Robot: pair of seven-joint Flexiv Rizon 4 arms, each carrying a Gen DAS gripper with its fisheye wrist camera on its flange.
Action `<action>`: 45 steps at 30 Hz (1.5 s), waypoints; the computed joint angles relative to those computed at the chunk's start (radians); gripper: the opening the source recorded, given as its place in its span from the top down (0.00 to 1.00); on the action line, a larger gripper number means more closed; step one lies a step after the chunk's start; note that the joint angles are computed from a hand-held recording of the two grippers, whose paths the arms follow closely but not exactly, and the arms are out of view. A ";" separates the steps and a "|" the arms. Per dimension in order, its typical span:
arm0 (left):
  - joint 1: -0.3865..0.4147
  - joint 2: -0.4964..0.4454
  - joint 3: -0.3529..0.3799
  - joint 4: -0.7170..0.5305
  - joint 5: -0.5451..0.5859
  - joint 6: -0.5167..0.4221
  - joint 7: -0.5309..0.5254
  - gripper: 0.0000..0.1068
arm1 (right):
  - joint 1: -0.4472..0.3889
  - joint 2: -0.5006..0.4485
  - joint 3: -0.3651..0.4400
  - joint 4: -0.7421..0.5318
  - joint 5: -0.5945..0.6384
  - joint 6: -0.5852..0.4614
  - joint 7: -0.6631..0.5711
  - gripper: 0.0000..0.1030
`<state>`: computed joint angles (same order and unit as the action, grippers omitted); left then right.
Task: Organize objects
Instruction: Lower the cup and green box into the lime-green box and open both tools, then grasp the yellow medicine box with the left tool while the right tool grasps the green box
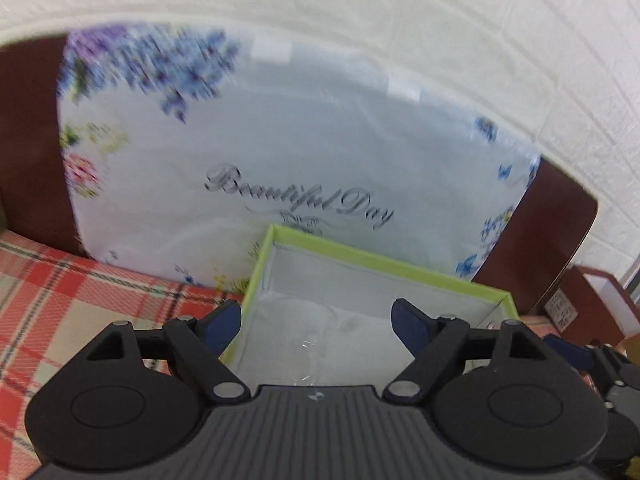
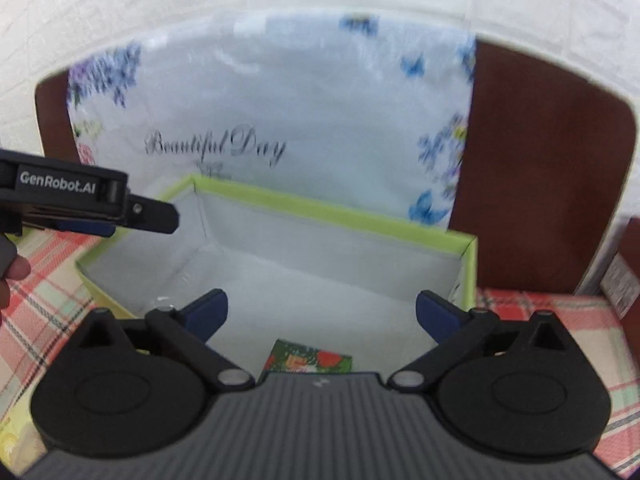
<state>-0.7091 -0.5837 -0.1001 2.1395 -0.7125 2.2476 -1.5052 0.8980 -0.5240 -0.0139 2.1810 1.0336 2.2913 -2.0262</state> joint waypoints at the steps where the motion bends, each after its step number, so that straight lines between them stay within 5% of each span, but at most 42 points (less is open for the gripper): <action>1: -0.043 0.016 0.016 0.019 -0.052 0.025 0.014 0.18 | -0.001 0.014 0.020 0.023 -0.003 0.049 0.021 0.00; 4: -0.100 0.055 -0.004 0.099 -0.122 0.129 0.006 0.17 | -0.014 0.044 0.113 0.094 0.003 0.217 0.100 0.00; 9: -0.239 0.090 -0.081 0.187 -0.397 0.242 0.137 0.16 | -0.003 0.091 0.279 0.201 0.065 0.415 0.212 0.00; 12: -0.265 0.088 -0.136 0.261 -0.407 0.326 0.084 0.16 | 0.044 0.076 0.355 0.239 0.137 0.510 0.232 0.00; 18: -0.326 0.066 -0.211 0.363 -0.438 0.421 -0.071 0.16 | 0.149 -0.051 0.483 0.256 0.295 0.663 0.299 0.00; 23: -0.389 0.034 -0.237 0.418 -0.488 0.444 -0.158 0.16 | 0.225 -0.205 0.573 0.310 0.345 0.759 0.589 0.00; 32: -0.442 0.008 -0.246 0.516 -0.549 0.414 -0.312 0.16 | 0.299 -0.408 0.614 0.338 0.324 0.758 0.843 0.00; 40: -0.426 -0.019 -0.223 0.534 -0.567 0.407 -0.400 0.16 | 0.237 -0.383 0.547 0.289 0.345 0.638 0.689 0.00; 45: -0.393 -0.042 -0.205 0.504 -0.568 0.403 -0.341 0.16 | 0.140 -0.345 0.479 0.245 0.307 0.524 0.563 0.00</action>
<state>-1.1024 -0.6259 -0.3055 2.6438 -1.2801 2.6510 -1.8458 1.0379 -0.8691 0.4650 2.4260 1.3408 2.8150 -1.4634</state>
